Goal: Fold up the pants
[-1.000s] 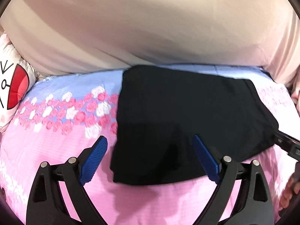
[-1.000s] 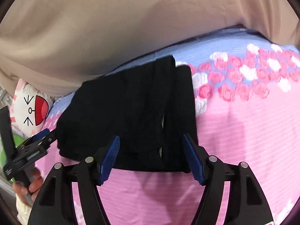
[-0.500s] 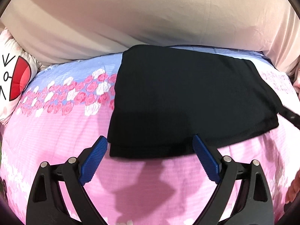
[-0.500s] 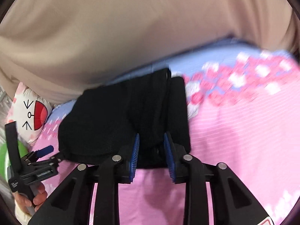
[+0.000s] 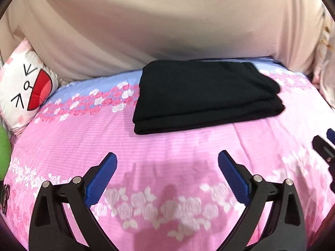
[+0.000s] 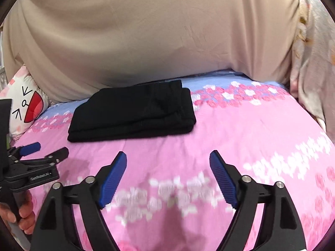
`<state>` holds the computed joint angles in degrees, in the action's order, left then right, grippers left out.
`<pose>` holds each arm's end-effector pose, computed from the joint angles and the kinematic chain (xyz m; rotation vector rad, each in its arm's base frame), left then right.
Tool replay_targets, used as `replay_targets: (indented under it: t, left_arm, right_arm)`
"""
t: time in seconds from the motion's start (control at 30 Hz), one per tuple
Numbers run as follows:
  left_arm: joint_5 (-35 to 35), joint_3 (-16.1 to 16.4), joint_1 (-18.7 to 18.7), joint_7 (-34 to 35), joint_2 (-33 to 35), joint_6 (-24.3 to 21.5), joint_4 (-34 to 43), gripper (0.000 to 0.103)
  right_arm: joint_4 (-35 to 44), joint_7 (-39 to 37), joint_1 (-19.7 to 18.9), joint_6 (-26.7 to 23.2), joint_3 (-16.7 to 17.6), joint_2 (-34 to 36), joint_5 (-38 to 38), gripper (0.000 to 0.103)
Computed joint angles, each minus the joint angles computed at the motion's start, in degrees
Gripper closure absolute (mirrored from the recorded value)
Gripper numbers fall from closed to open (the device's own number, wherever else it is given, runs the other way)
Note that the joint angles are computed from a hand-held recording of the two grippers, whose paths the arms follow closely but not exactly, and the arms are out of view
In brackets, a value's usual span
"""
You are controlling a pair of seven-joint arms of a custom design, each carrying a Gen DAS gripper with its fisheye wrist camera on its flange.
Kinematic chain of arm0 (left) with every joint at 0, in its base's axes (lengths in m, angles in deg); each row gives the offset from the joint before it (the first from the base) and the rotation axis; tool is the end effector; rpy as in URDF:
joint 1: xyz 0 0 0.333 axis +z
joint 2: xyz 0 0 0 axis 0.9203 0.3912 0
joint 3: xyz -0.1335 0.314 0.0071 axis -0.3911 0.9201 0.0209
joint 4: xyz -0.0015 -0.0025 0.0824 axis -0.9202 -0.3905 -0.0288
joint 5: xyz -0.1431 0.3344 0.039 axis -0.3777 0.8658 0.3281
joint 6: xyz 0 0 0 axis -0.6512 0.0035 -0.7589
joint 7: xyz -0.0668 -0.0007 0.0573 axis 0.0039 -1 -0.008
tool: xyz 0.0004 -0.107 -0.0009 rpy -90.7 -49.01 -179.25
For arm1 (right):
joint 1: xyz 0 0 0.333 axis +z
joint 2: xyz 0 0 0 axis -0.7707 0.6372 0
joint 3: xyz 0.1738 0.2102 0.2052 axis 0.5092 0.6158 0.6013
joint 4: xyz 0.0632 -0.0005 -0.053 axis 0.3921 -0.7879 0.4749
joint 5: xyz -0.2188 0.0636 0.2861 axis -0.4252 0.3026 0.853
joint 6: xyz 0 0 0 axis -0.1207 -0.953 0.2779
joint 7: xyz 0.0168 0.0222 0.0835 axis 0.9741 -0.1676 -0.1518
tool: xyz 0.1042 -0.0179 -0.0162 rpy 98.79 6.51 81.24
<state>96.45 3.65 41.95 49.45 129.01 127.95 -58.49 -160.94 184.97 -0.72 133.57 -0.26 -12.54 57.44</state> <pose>0.6941 -0.3348 0.4200 -1.5268 1.8445 -0.7241 0.6699 0.2239 0.3905 -1.4745 1.7128 -0.7959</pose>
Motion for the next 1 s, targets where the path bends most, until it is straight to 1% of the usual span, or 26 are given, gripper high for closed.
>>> replay_targets:
  t: [0.03, 0.07, 0.1, 0.13, 0.17, 0.2, 0.23, 0.27, 0.3, 0.33, 0.37, 0.43, 0.5, 0.6, 0.7, 0.9, 1.0]
  left_arm:
    - [2.7, 2.3, -1.5, -3.7, -1.3, 2.6, -2.6, 0.005]
    - [4.9, 3.9, -2.5, -6.7, -2.1, 4.3, -4.4, 0.005]
    - [6.3, 4.4, -2.9, -8.4, -2.4, 5.0, -5.2, 0.005]
    - [8.2, 5.5, -3.6, -10.9, -2.7, 5.8, -6.3, 0.005]
    - [10.1, 6.5, -4.4, -13.5, -2.8, 6.1, -7.1, 0.005]
    - [11.5, 6.6, -4.5, -15.0, -2.8, 6.2, -7.5, 0.005]
    - [10.3, 4.6, -3.3, -13.2, -2.6, 4.9, -7.3, 0.005]
    - [9.9, 3.6, -2.6, -12.6, -2.6, 4.7, -7.2, 0.005]
    - [10.2, 3.7, -2.5, -13.3, -2.6, 4.7, -7.2, 0.005]
    - [10.4, 3.6, -2.3, -13.8, -2.6, 4.6, -7.2, 0.005]
    - [10.6, 3.5, -2.1, -14.4, -2.7, 5.0, -7.5, 0.005]
    - [11.0, 3.5, -1.8, -15.8, -3.0, 5.7, -7.9, 0.005]
    - [11.5, 3.7, -1.8, -17.0, -3.2, 5.8, -8.2, 0.005]
    - [12.8, 4.0, -1.9, -18.8, -3.4, 6.3, -8.6, 0.005]
    - [13.2, 3.6, -1.6, -19.1, -3.5, 6.1, -8.5, 0.005]
    - [13.7, 3.1, -1.4, -19.5, -3.5, 5.8, -8.4, 0.005]
    - [14.3, 3.2, -1.4, -19.9, -3.6, 6.0, -8.5, 0.005]
  right_arm:
    - [-1.5, 0.2, 0.3, 1.0, 0.4, -0.6, 0.4, 0.023]
    - [-3.4, 0.2, 0.9, 2.4, 0.8, -1.3, 1.2, 0.022]
    - [-3.9, -0.2, 1.6, 2.5, 0.4, -1.2, 2.1, 0.021]
    - [-4.6, -0.3, 3.1, 1.8, -0.8, -0.7, 3.3, 0.021]
    - [-4.5, -0.4, 3.9, 0.4, -1.6, -0.6, 3.7, 0.021]
    - [-5.2, -0.1, 5.1, 0.5, -2.6, -0.6, 3.8, 0.021]
    - [-5.7, 1.9, 6.4, 0.7, -4.2, -0.3, 2.2, 0.020]
    - [-5.5, 1.0, 9.5, 0.0, -7.8, 1.5, 4.7, 0.020]
    - [-5.3, 1.5, 10.9, -0.9, -9.5, 2.4, 4.6, 0.020]
    - [-5.0, 1.9, 11.4, -1.6, -10.4, 2.9, 4.1, 0.020]
    - [-4.6, 2.9, 12.8, -3.0, -12.4, 4.1, 3.6, 0.020]
    - [-4.4, 4.8, 14.4, -4.4, -14.7, 5.3, 2.3, 0.018]
    - [-4.4, 6.3, 15.2, -4.9, -15.9, 5.8, 0.9, 0.018]
    - [-4.4, 8.4, 15.9, -5.6, -17.1, 6.4, -1.2, 0.018]
    - [-4.5, 10.3, 16.2, -5.9, -17.8, 6.6, -3.3, 0.017]
    - [-4.7, 13.0, 15.8, -6.1, -17.6, 6.0, -6.3, 0.017]
    - [-4.7, 13.5, 15.0, -6.0, -16.8, 5.5, -7.4, 0.017]
